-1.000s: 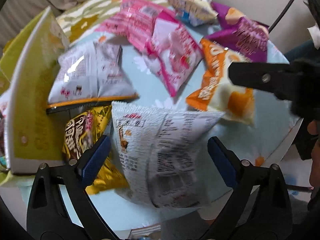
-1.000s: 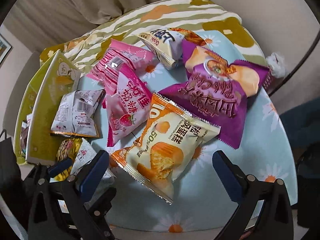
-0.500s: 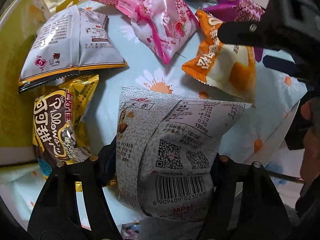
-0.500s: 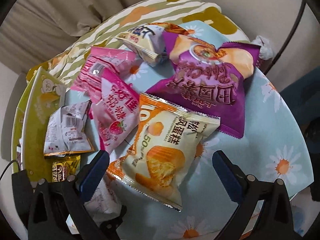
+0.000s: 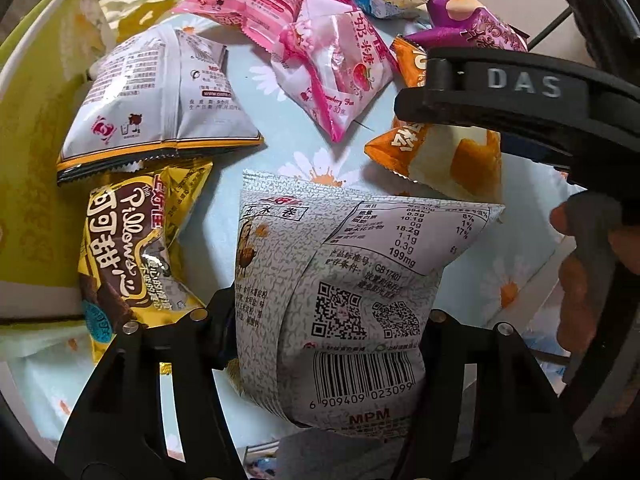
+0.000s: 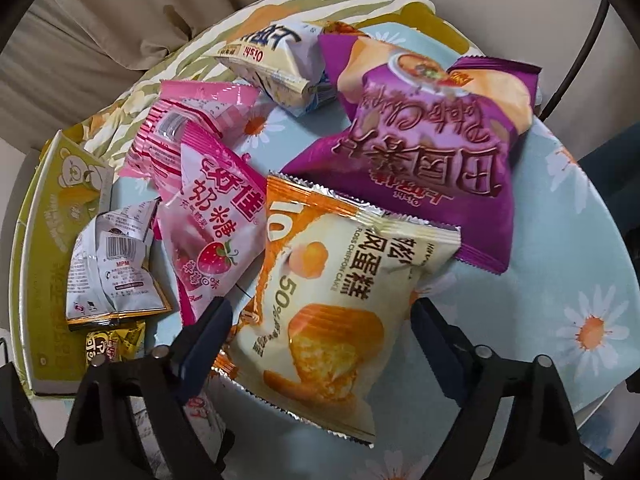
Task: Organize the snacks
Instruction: 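Grasp the white printed bag with the left tool while the right tool grasps the orange cake bag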
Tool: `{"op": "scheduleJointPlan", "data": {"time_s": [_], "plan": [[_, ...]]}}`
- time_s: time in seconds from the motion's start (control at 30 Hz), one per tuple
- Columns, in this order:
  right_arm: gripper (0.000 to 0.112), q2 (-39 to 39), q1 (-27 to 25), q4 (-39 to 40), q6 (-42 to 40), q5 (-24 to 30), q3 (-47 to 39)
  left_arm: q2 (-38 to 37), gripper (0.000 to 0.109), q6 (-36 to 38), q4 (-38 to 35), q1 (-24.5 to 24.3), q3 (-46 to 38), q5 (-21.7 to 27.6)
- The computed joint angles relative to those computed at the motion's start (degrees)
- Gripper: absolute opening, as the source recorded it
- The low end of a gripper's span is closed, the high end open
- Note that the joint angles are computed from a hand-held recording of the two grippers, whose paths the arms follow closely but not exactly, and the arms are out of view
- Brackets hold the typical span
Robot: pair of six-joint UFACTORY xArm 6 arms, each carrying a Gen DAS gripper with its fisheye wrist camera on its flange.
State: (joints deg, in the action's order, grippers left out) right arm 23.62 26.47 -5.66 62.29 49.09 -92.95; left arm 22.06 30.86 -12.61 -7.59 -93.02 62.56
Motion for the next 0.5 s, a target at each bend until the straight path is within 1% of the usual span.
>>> {"op": "scheduleJointPlan", "data": {"time_s": [0.07,0.17,0.3,0.43,0.5], "plan": [[0.081,0.48,-0.03,-0.13,-0.44,-0.16,-0.40,-1.23,0.059,-0.16,-0.12,0.54,0.96,0.25],[0.076,1.46,0.29,-1.51,-1.20,1.01,-1.88,-2.01,0.059,-1.13,0.22,0.64,1.89,-0.19],[0.072,1.10,0.65,-2.00,-3.19,1.07,-1.62,-3.90,0.059,-3.51,1.17,0.28,4.31,-1.32],[0.069,-0.88,0.76,-0.85,-5.58,0.16,0.72,-6.31,0.059,-5.76,1.89,-0.12,6.93,-2.59],[0.069,-2.78,0.97,-1.48,-6.58,-0.22,2.88,-7.11,0.059,-7.30,2.51,-0.48,7.59,-3.21]]}}
